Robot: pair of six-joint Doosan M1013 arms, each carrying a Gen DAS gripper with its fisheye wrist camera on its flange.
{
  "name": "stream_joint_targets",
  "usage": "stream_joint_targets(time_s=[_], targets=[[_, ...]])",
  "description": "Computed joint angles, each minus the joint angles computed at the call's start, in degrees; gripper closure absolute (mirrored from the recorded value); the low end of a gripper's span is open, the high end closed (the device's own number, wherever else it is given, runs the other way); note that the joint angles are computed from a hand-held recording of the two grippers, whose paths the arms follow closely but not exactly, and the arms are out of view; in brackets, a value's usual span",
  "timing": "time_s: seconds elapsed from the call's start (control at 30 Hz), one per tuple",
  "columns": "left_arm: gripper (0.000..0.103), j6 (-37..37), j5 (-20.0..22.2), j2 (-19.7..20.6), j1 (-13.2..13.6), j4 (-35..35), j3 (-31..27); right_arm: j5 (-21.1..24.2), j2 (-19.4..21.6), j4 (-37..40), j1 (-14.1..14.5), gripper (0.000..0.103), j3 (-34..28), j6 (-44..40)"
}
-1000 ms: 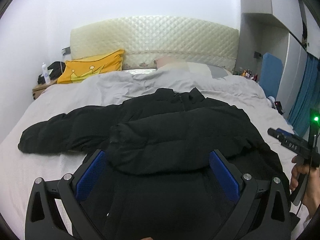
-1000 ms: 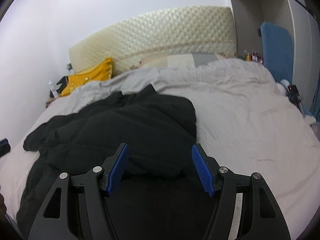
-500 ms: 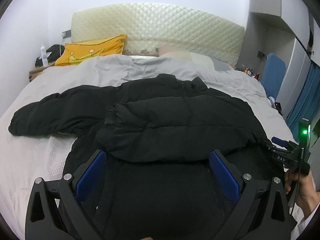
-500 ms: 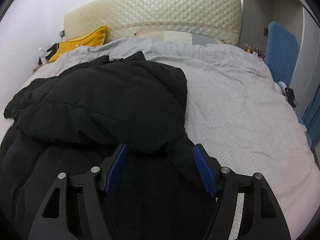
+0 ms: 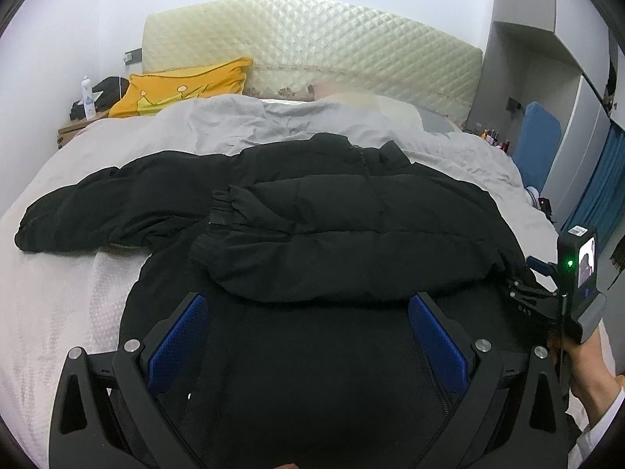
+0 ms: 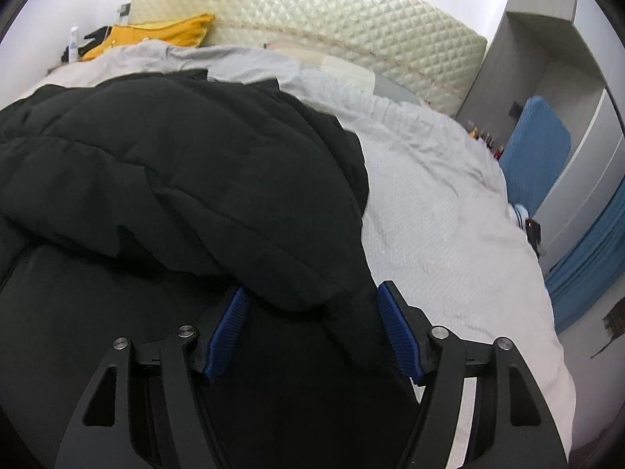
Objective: Fold large clothes
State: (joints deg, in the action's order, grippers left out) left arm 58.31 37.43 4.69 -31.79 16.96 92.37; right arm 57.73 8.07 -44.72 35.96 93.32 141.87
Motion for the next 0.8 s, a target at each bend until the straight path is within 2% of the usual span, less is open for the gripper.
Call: stream_joint_targets(time_s=[0.03, 0.1, 0.2, 0.4, 0.53, 0.67, 0.8], targets=[[0.000, -0.71, 0.14, 0.04, -0.29, 1.18, 0.01, -0.25, 0.10, 0.11, -0.14, 0.054, -0.09, 0.43], [0.000, -2.27, 0.47, 0.03, -0.91, 3.92, 0.04, -1.67, -0.33, 0.58, -0.63, 0.073, 0.06, 2.69], [0.000, -2.34, 0.40, 0.02, -1.16, 4.11, -0.09, -4.81, -1.61, 1.13, -1.42, 0.081, 0.83, 6.89], [0.000, -3.80, 0.67, -0.01, -1.45, 6.37, -0.33, -6.20, -2.43, 2.83, -3.42, 0.083, 1.95, 12.96], [0.000, -4.11, 1.05, -0.14, -1.38, 6.18, -0.51, -9.50, -3.76, 6.97, -4.87, 0.080, 2.95, 14.19], [0.000, -4.79, 1.10, -0.75, -1.47, 6.13, -0.60, -9.04, -4.58, 8.08, -3.49, 0.068, 2.40, 11.49], [0.000, -5.16, 1.14, -1.90, -1.95, 6.70, -0.44, -9.24, -6.52, 9.86, -1.54, 0.066, 1.96, 11.27]])
